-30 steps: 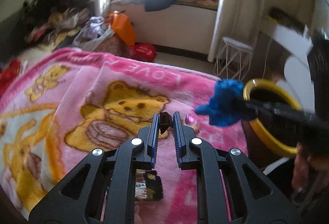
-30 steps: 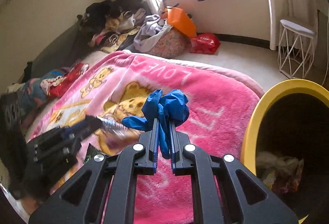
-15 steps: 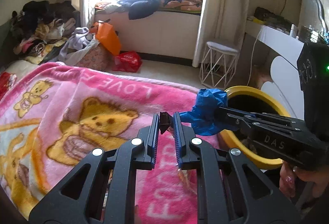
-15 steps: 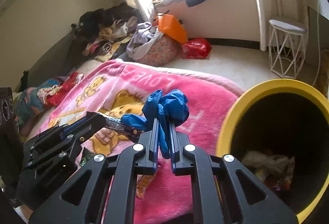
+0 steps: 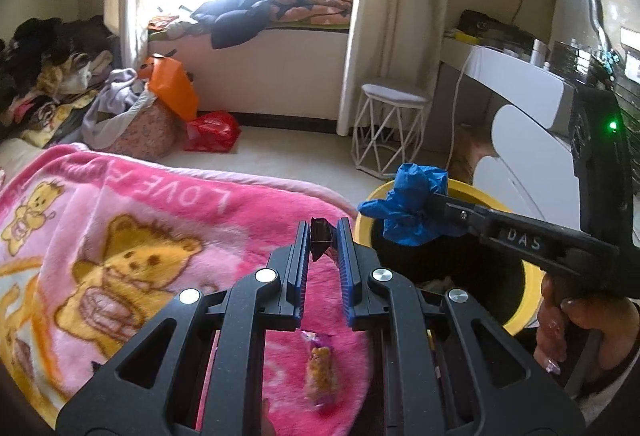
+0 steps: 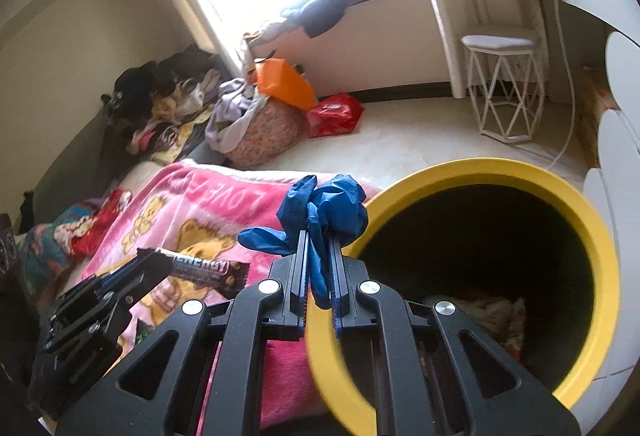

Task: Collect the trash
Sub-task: 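Carry the silver wrapper and blue glove over the yellow-rimmed bin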

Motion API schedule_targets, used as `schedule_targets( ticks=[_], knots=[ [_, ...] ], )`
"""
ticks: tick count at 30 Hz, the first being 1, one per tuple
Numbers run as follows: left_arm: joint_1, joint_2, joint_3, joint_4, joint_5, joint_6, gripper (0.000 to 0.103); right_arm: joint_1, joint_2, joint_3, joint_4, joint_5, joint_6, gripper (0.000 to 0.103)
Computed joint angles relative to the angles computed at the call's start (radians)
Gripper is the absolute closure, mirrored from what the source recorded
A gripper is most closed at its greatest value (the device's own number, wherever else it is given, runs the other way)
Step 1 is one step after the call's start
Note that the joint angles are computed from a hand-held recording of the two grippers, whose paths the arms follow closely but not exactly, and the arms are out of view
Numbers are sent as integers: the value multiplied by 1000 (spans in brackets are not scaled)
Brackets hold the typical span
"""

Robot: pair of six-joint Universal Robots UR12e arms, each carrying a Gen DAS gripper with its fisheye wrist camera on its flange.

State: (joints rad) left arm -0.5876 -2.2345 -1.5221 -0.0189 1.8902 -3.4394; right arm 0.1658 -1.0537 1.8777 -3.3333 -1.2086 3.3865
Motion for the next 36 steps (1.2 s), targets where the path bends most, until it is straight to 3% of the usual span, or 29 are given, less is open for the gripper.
schedule_targets(
  ticks=[26,36],
  knots=[
    [-31,-61,108,-54,-90,83,93,-89,-27,72,-18,-82,100,94],
    [-38,-81,138,-81,-131,98,93,-104,-33,87,-19,-100,87,94]
  ],
)
